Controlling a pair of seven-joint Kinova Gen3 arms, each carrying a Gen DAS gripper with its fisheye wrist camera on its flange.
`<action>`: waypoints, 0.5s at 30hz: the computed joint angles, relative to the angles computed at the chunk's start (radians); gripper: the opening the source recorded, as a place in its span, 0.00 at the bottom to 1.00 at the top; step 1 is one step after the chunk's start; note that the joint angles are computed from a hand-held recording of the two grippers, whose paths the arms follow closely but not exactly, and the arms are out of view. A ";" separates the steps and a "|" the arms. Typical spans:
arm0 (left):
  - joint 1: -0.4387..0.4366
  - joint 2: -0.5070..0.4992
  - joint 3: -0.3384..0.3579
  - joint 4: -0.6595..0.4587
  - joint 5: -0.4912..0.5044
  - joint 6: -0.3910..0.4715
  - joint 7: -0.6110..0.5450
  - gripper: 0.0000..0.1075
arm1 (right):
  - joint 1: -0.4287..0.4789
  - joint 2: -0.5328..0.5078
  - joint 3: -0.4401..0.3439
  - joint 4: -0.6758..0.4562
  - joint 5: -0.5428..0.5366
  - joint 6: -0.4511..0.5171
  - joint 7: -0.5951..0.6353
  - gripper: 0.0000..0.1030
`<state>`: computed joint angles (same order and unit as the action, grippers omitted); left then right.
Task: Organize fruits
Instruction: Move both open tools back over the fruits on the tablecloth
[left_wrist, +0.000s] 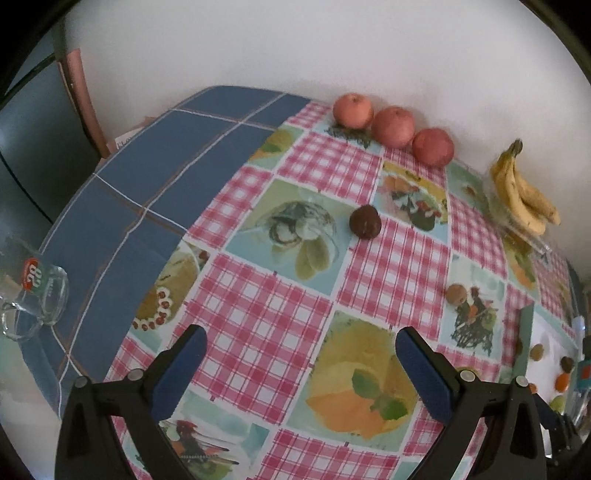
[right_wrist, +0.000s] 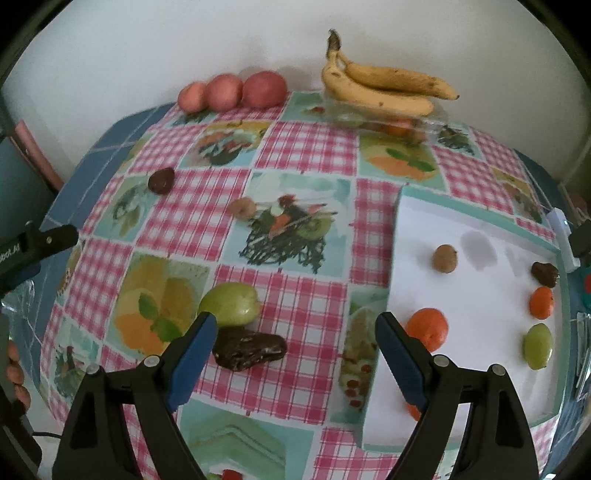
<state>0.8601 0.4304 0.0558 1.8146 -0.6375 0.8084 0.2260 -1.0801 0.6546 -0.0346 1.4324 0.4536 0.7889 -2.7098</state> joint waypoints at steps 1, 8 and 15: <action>-0.004 0.003 0.004 -0.004 0.005 0.003 -0.008 0.96 | 0.005 0.007 -0.007 -0.007 -0.006 0.005 0.011 0.85; -0.014 0.016 0.007 -0.021 0.036 -0.009 -0.058 0.96 | 0.017 0.045 -0.032 -0.051 -0.053 0.033 0.089 0.85; -0.048 0.054 0.008 -0.043 0.102 -0.021 -0.141 0.96 | 0.025 0.080 -0.046 -0.086 -0.100 0.051 0.166 0.85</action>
<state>0.8122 0.4847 0.0634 1.7715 -0.5352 0.7873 0.0847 -1.0551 0.7343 -0.0809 1.3464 0.3541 0.8398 -2.5438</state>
